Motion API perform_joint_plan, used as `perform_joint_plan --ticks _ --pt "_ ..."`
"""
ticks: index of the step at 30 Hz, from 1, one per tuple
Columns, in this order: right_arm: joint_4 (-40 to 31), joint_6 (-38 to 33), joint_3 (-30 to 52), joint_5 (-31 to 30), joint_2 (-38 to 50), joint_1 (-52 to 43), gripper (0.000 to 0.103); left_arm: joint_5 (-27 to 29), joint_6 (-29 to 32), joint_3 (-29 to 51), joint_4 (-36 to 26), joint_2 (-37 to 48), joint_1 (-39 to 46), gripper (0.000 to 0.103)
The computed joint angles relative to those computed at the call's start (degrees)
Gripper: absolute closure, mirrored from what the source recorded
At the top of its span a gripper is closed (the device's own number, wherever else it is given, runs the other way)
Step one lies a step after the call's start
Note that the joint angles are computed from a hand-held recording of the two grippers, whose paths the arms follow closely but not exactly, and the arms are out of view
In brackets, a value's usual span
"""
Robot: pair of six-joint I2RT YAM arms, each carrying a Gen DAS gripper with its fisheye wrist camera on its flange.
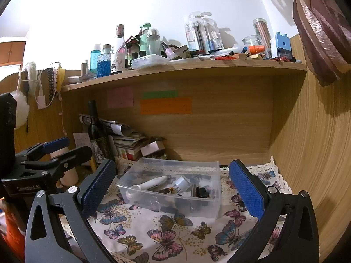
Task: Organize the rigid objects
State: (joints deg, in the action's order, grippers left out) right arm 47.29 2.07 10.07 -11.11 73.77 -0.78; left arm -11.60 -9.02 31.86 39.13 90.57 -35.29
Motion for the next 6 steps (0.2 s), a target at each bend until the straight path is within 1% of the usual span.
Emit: perform_joint_plan --ticks 3,6 --pt "-0.2 0.1 0.0 0.0 0.0 -0.1 0.000 1.8 -0.4 0.4 -0.6 0.4 0.6 0.000" --pt "-0.2 0.0 0.0 0.2 0.0 0.0 0.000 2.0 -0.3 0.5 -0.5 0.9 0.6 0.000"
